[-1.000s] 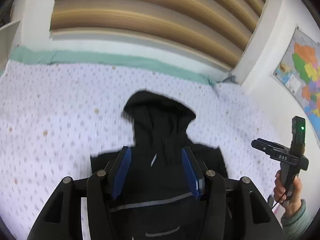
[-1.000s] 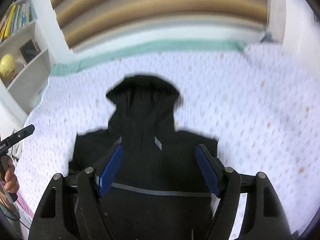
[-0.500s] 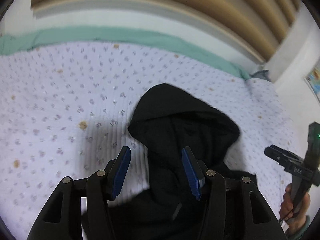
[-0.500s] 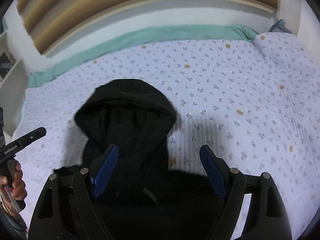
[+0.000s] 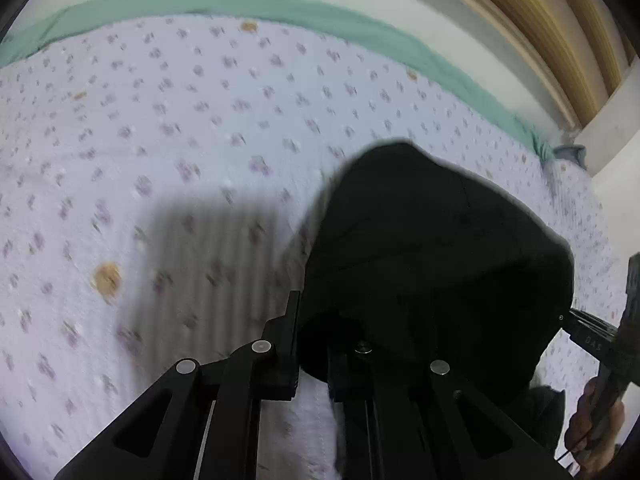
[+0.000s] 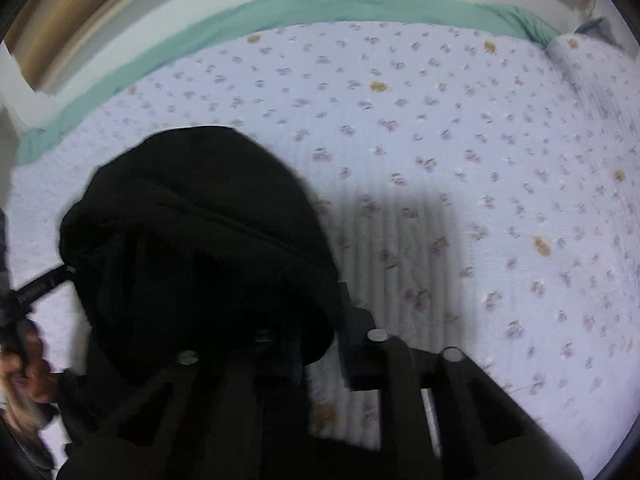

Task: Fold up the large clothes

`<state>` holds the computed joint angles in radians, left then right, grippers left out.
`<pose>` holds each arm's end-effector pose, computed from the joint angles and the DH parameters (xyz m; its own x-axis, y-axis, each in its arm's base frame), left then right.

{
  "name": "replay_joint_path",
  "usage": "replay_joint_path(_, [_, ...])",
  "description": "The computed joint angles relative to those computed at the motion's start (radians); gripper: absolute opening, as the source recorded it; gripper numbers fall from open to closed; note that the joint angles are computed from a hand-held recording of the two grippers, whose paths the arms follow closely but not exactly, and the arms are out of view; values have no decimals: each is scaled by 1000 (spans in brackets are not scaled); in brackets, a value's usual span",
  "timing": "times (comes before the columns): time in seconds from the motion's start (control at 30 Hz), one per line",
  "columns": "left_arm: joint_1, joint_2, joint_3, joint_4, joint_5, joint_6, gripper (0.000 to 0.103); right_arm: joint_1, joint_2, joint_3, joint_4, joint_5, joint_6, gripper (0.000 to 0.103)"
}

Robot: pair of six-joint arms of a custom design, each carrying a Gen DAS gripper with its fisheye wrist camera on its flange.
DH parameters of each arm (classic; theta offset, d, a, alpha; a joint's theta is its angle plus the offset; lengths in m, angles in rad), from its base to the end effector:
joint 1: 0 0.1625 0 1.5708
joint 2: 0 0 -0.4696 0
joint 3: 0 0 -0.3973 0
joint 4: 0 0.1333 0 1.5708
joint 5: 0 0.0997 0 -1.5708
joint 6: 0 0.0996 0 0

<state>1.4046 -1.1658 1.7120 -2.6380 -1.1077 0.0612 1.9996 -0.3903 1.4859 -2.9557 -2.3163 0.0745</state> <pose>0.0669 -0.6757 0.3601 -0.9086 -0.0188 -0.4172 0.1994 0.8581 -0.4731 0.3643 -0.6388 -0.0538 -0.7763 -0.0643 0.6271 -0.3417 0.8789 -0.3329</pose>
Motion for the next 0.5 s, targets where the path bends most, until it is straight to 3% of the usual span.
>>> replay_joint_path(0.13, [43,-101,19,28,-248,-19,8,12,-69,107,-176,49,-73,6])
replay_joint_path(0.23, [21,-131,44,56,-214,21,9,34,-72,141,-228,14,-120,6])
replay_joint_path(0.4, [75,-25,-12,198,-93,-7,12,-27,-42,141,-138,52,-41,6])
replay_joint_path(0.5, [100,-14,-12,175,-146,2,12,-69,-22,122,-52,107,14,6])
